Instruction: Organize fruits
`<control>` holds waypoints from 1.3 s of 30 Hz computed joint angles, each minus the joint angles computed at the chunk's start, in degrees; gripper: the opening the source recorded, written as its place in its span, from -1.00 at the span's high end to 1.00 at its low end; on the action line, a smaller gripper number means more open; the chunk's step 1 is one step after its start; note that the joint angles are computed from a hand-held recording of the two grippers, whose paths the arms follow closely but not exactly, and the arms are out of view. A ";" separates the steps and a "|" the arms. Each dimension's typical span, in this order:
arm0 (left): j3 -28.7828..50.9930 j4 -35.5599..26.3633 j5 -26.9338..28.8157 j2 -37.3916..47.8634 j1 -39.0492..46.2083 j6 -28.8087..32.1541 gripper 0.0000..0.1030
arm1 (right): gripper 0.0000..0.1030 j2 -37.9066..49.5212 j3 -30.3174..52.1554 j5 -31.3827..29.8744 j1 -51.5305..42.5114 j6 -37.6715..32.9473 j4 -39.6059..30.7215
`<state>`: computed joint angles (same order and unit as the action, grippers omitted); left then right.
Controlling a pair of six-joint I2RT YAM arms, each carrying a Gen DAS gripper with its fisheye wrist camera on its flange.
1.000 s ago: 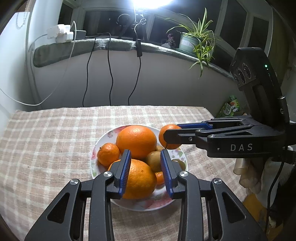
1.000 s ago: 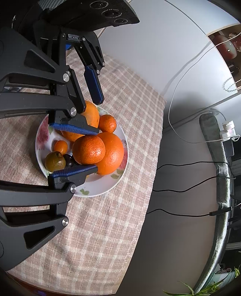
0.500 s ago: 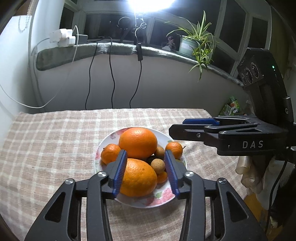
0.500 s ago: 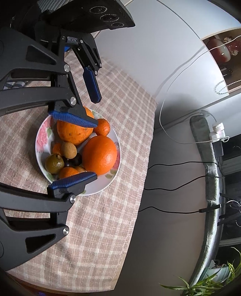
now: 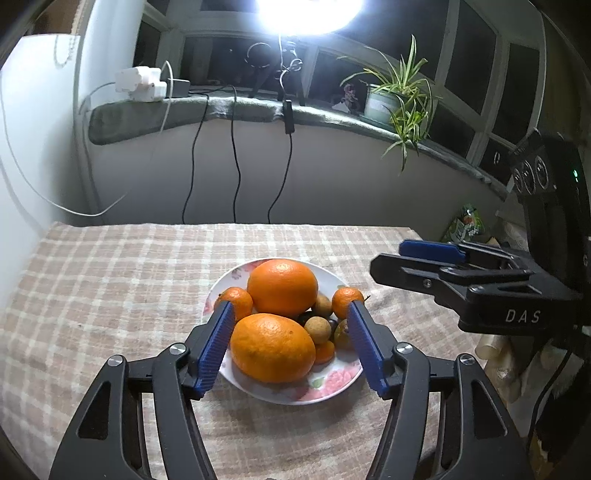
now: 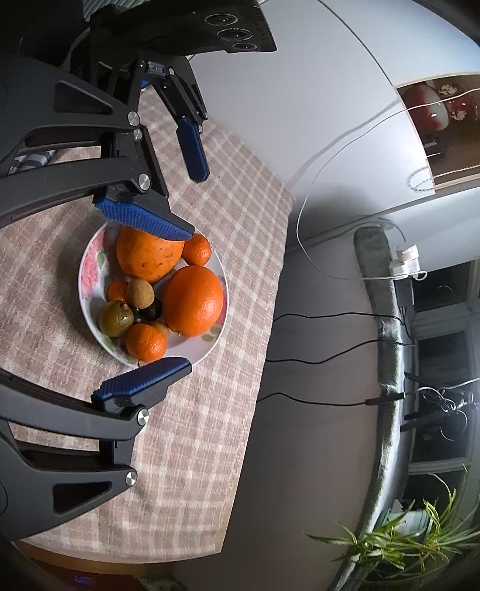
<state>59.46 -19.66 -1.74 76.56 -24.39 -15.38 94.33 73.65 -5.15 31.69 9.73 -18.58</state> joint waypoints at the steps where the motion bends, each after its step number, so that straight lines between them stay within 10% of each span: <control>1: -0.16 -0.18 -0.44 -0.39 -0.16 -0.21 -0.22 | -0.33 -0.71 -0.99 0.60 0.24 0.28 0.69; 6: -0.62 -0.93 -4.00 -1.82 -1.57 -0.62 -0.30 | -0.37 -3.63 -5.36 4.43 1.68 1.32 3.37; 9: -0.91 -1.16 -5.13 -2.46 -1.88 -0.78 -0.31 | -0.77 -5.47 -7.95 6.35 2.27 1.76 4.95; 39: -0.59 -2.47 -8.28 -3.18 -2.82 -0.68 -0.33 | -0.79 -9.06 -12.09 11.21 3.25 2.42 7.33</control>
<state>58.87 -22.14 -10.02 73.37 -27.21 -16.06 85.27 61.56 6.06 34.94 12.15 -11.25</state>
